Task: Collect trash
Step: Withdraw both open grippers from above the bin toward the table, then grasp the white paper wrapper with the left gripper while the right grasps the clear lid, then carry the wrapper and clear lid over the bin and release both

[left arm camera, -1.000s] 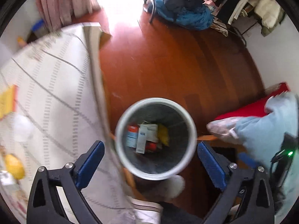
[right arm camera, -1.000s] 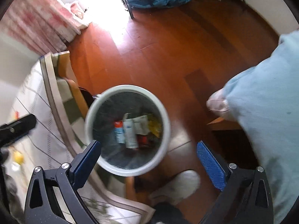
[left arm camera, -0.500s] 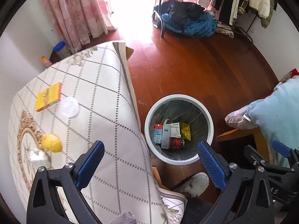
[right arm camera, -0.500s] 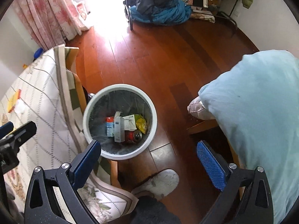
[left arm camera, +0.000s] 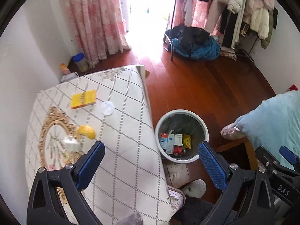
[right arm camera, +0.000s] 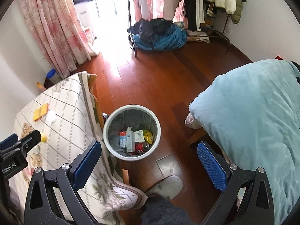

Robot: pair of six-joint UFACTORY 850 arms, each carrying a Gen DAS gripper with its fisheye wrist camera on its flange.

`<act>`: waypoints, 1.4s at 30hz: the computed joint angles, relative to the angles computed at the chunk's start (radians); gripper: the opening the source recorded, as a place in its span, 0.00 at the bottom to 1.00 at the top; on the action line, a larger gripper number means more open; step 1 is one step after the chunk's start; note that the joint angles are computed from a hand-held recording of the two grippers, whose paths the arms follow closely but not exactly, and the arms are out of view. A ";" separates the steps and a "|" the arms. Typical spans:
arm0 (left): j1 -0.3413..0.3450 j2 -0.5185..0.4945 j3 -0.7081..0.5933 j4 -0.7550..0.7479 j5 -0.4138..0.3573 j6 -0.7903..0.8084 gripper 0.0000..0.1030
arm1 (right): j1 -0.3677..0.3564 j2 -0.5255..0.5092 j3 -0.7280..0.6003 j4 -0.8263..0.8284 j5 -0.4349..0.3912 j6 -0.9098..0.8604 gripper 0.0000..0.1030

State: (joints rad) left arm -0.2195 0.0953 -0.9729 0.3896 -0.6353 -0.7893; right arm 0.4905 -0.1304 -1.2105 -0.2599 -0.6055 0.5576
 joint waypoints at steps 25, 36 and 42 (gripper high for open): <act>0.548 -0.111 0.216 -0.297 0.154 0.263 0.98 | 0.228 -0.637 -0.698 0.459 -0.160 -0.420 0.99; 0.568 -0.143 0.203 -0.424 0.205 0.456 0.26 | 0.266 -1.047 -1.281 0.458 -0.429 -0.415 0.64; 0.567 -0.095 0.223 -0.269 0.195 0.354 0.16 | 0.281 -1.109 -1.373 0.417 -0.452 -0.403 0.42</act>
